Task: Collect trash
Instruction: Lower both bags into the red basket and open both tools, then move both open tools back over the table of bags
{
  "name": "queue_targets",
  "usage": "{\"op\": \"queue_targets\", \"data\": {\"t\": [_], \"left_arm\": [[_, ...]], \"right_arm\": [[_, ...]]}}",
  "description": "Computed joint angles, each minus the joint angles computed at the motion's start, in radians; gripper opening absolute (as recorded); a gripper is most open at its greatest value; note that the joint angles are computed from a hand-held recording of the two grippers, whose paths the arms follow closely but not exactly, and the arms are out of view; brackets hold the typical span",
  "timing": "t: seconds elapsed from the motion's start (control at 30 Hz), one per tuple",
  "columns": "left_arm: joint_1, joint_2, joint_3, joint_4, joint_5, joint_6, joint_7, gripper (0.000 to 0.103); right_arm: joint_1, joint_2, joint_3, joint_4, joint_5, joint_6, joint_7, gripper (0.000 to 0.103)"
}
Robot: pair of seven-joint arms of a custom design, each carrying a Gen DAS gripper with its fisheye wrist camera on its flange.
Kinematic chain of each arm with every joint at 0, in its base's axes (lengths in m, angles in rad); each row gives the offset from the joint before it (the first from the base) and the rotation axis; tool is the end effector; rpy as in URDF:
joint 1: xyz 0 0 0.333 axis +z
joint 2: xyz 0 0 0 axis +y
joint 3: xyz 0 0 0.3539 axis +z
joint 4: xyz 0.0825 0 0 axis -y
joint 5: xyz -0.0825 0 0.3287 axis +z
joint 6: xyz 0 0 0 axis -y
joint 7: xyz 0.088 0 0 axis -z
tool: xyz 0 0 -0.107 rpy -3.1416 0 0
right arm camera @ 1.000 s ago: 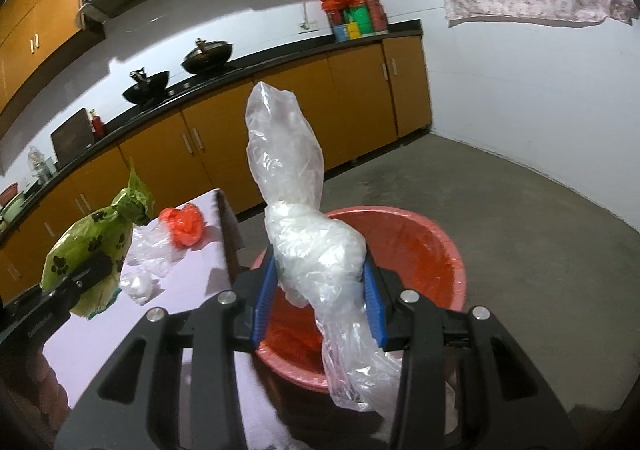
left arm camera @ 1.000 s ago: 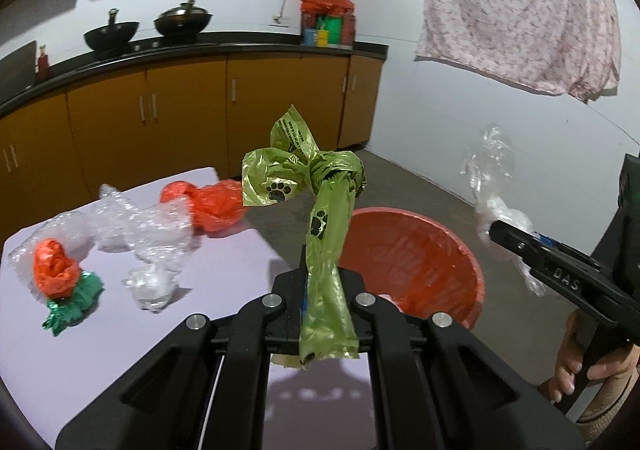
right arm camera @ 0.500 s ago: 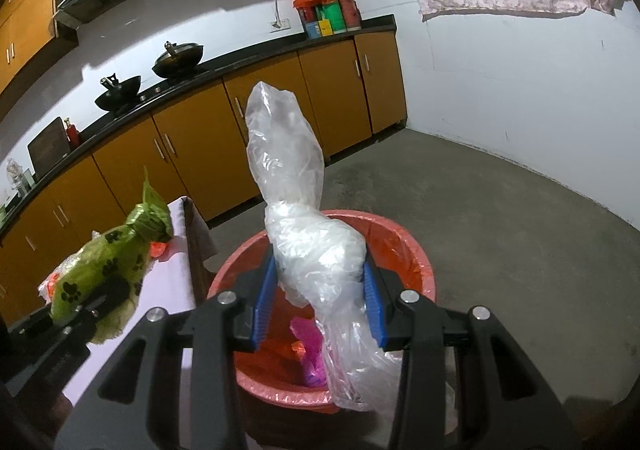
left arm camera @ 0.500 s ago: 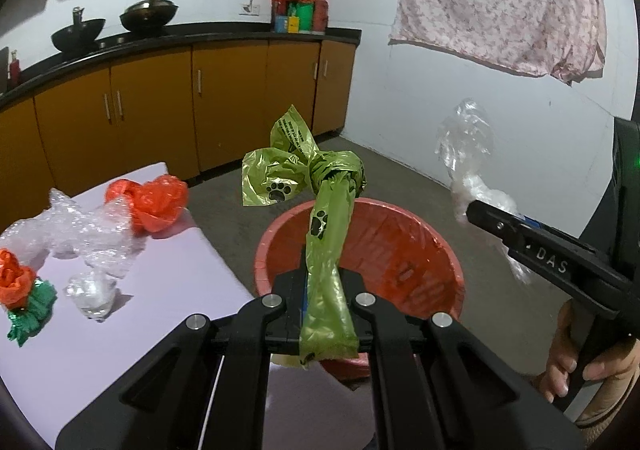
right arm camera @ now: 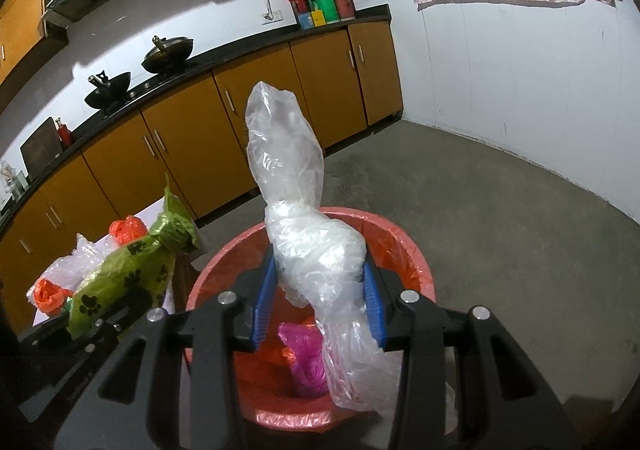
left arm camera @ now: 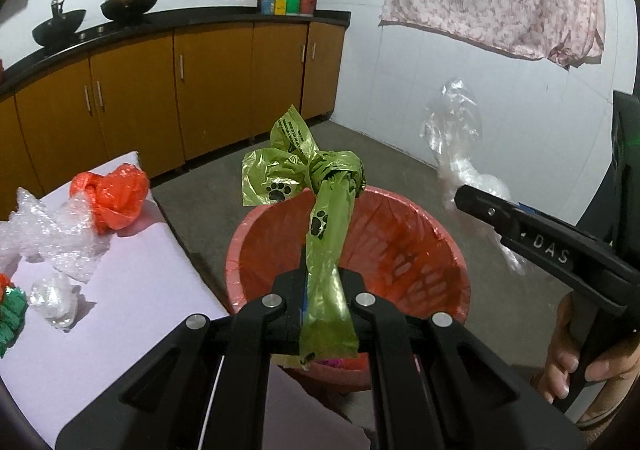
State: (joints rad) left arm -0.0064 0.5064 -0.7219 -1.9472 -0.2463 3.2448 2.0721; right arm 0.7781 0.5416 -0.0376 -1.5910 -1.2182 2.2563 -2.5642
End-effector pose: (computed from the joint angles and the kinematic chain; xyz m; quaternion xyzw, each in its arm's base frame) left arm 0.5449 -0.3451 0.4445 -0.3571 0.8190 -0.4320 0.1227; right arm 0.5196 0.4474 0.4088 -0.4018 0.7830 -0.3435 0.3278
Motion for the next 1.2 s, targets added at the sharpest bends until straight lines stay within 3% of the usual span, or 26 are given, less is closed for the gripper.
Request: {"op": "queue_targets", "data": {"t": [0.2,0.4,0.47,0.6,0.67,1.0,1.2], "left_arm": [[-0.077,0.009,0.072,0.040,-0.008,-0.035,-0.007,0.006],[-0.146,0.016,0.145,0.078,-0.034,-0.075,-0.003,0.008],[-0.161,0.019,0.164,0.088,-0.045,-0.093,0.000,0.014],[-0.181,0.019,0.190,0.089,-0.070,-0.097,0.010,0.041],[-0.188,0.016,0.201,0.087,-0.080,-0.101,0.009,0.043],[-0.151,-0.013,0.203,0.047,-0.127,-0.064,0.008,0.050],[-0.121,-0.037,0.200,-0.004,-0.123,-0.016,-0.012,0.056]], "right_arm": [[-0.015,0.011,-0.007,0.003,-0.005,0.034,0.008,0.039],[-0.026,0.004,-0.022,-0.009,-0.044,0.074,0.049,0.046],[-0.031,0.001,-0.022,-0.016,-0.051,0.085,0.064,0.050],[-0.032,-0.004,-0.019,-0.030,-0.063,0.083,0.083,0.059],[-0.034,-0.005,-0.015,-0.035,-0.060,0.080,0.082,0.061],[-0.038,-0.024,0.001,-0.068,-0.057,0.057,0.116,0.065],[-0.034,-0.002,0.007,-0.031,-0.043,0.059,0.071,0.065]]}}
